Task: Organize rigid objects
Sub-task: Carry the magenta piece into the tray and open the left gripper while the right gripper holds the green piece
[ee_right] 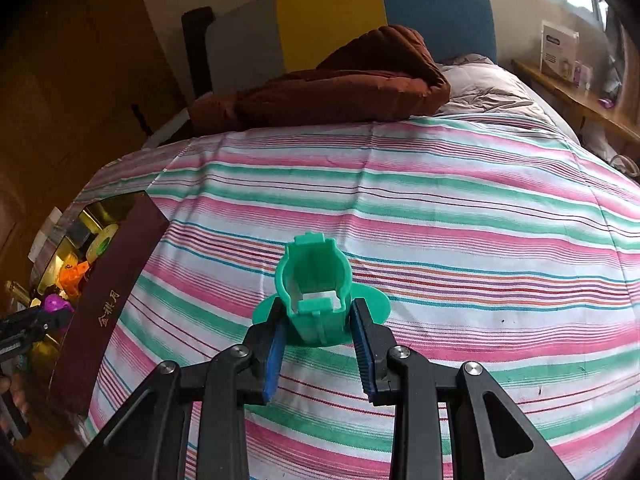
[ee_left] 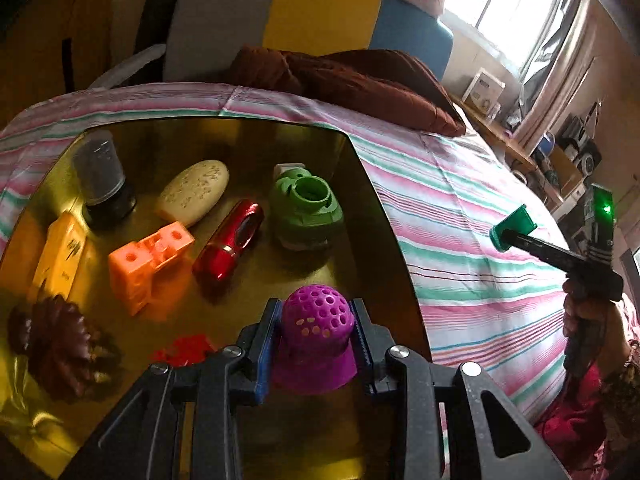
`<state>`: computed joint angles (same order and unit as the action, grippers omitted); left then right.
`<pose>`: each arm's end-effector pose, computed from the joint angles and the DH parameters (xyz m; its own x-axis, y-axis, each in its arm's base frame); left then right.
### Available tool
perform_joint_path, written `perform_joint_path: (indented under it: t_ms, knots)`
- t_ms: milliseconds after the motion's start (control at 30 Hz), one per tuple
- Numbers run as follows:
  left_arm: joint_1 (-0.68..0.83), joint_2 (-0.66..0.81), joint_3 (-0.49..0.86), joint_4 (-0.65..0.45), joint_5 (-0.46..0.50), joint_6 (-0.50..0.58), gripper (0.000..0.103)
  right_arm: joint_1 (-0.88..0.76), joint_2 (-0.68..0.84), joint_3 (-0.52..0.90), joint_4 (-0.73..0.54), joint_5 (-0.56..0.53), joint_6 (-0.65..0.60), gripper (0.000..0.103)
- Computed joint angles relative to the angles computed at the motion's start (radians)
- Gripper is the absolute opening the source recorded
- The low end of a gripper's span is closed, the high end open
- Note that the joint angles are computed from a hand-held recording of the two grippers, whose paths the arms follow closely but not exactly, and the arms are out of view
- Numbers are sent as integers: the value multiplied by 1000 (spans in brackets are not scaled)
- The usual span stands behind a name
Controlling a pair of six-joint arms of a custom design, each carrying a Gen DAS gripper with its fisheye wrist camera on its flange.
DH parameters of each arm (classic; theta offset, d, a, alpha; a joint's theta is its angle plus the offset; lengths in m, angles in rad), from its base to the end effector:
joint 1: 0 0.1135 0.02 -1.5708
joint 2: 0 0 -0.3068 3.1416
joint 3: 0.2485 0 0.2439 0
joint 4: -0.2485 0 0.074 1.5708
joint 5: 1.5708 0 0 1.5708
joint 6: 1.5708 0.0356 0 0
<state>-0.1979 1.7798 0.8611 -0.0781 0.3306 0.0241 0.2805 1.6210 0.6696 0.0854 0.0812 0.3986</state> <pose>0.3245 -0.0769 0.1717 -0.8145 0.1866 -0.5494 0.3785 0.8885 -0.2594 0.2818 0.0782 0.1789 -0.7621 0.1830 -0.6211 0.0764 0.9779 0.1945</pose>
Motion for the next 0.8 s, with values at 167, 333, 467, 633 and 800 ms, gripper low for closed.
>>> perform_joint_path:
  t_ms: [167,333,467,633,800]
  knots:
    - [-32,37,39,-9,-46,-28,35,-5,4,0,5,-4,3,32]
    - [-9,41,33,3,-2,-44,45,0,8,5,0,-2,-3,32]
    - [35,-37,-45,72,10,-48,45,5,8,5,2,2,-7,32]
    - [124,-149,-145,143,43,-45,45,23,8,4,10,7,-17,32]
    - [255,-232,-210,174,98,-33,46,83,4,24,-18,53,-64,32]
